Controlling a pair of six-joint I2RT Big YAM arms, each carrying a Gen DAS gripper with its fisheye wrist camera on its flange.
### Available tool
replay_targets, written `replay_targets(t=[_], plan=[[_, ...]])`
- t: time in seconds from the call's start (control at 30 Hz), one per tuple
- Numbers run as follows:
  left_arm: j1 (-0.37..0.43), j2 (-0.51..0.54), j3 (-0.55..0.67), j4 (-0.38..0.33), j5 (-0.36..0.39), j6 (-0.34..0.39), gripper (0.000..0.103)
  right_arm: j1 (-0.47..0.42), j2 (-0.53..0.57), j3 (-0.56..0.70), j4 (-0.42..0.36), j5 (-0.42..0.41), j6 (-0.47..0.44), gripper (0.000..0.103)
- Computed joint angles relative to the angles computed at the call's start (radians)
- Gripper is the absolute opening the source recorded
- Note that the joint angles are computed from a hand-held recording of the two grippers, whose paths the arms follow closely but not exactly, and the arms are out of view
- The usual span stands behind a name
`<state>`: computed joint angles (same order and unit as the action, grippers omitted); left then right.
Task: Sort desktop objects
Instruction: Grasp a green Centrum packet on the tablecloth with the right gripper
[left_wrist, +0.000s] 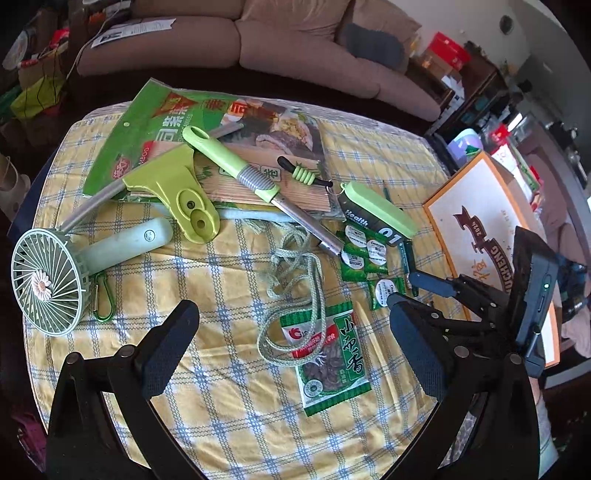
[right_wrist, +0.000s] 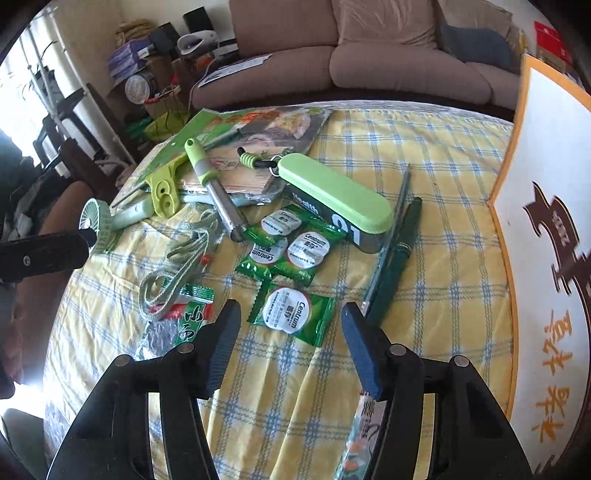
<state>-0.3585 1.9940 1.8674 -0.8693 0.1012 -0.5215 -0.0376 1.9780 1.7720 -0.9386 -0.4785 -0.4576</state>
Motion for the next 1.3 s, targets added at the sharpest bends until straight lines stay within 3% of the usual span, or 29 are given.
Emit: replay_targets(t=[0.13, 0.37, 0.53, 0.6, 0.7, 0.87, 0.93, 1.03, 1.23, 1.3], plan=[[0.018, 0.0, -0.025, 0.027, 0.025, -0.003, 0.103, 0.019, 0.052, 0.082, -0.069, -0.002, -0.092, 0.059], [0.021, 0.01, -0.032, 0.036, 0.048, 0.003, 0.103, 0.029, 0.116, 0.169, -0.188, 0.03, -0.168, 0.06], [0.013, 0.014, -0.017, 0.029, 0.049, 0.011, 0.103, 0.03, 0.079, 0.11, -0.203, 0.033, -0.222, 0.058], [0.009, 0.02, -0.003, 0.018, 0.047, 0.015, 0.103, 0.036, 0.054, 0.071, -0.189, 0.044, -0.244, 0.05], [0.001, 0.029, 0.019, 0.004, 0.041, 0.019, 0.103, 0.046, 0.023, 0.019, -0.136, 0.073, -0.258, 0.049], [-0.009, 0.04, 0.05, -0.015, 0.034, 0.023, 0.103, 0.048, 0.039, 0.035, -0.107, 0.068, -0.185, 0.047], [-0.013, 0.049, 0.067, -0.023, 0.031, 0.025, 0.103, 0.054, 0.018, 0.002, -0.068, 0.103, -0.193, 0.03], [-0.025, 0.078, 0.118, -0.049, 0.014, 0.033, 0.103, 0.037, 0.003, -0.015, -0.066, 0.071, -0.138, 0.026], [-0.074, 0.225, 0.355, -0.177, -0.074, 0.135, 0.103, -0.013, -0.135, -0.172, -0.005, 0.035, -0.019, 0.025], [-0.086, 0.297, 0.467, -0.228, -0.1, 0.169, 0.093, -0.036, -0.182, -0.221, -0.008, -0.019, 0.015, 0.025]])
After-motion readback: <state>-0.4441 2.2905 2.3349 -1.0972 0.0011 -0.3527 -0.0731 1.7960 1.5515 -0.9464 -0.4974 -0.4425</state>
